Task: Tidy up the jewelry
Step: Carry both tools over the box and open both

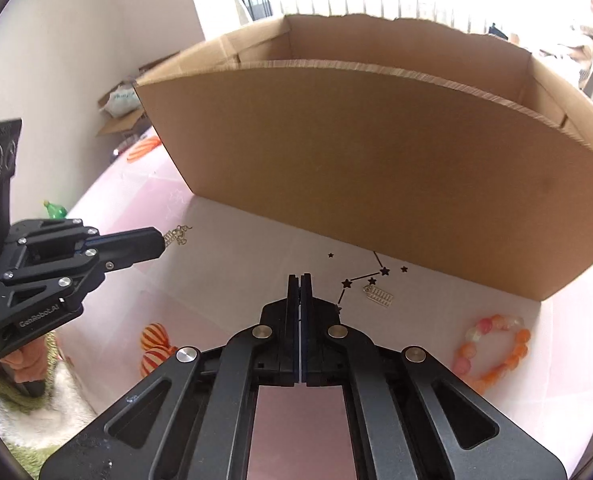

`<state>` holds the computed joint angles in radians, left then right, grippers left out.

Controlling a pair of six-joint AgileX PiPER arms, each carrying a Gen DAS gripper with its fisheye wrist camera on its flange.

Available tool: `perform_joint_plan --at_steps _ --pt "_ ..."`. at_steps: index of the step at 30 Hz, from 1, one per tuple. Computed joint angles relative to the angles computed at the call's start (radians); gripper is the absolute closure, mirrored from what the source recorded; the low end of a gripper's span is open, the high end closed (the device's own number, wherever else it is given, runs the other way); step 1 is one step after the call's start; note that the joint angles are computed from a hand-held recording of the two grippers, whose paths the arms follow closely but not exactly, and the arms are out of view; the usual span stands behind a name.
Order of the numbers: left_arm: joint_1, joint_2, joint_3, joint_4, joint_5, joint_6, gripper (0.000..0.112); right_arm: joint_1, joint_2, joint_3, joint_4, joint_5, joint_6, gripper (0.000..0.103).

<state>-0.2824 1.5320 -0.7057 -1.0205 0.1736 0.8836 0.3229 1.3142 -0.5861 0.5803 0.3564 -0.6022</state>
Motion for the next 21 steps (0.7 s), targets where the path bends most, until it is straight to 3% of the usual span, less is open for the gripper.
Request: perform_joint_plan --at_steps 5,10,12,14,17,21 --pt "0.023 -0.063 0.009 -0.015 0.04 0.031 0.111 -0.101 -0.125 0.005 0.094 0.126 -0.085 0.103" --pt "0.122 -0.177 0.0 -0.189 0.213 0.237 0.111 -0.266 -0.228 -0.071 0.199 0.335 -0.199 0.103" --pt "0.192 -0.217 -0.026 -0.246 0.33 0.3 0.111 -0.301 -0.22 -0.133 0.247 0.386 -0.237 0.103" --pt "0.225 -0.231 -0.079 -0.219 0.397 0.285 0.111 -0.34 -0.209 -0.195 0.298 0.439 -0.282 0.103" --pt "0.225 -0.196 -0.198 -0.136 0.442 0.203 0.111 -0.378 -0.12 -0.312 0.354 0.491 -0.334 0.103" --pt "0.179 -0.043 -0.429 0.041 0.513 -0.014 0.111 -0.37 0.072 -0.529 0.247 0.555 -0.226 0.103"
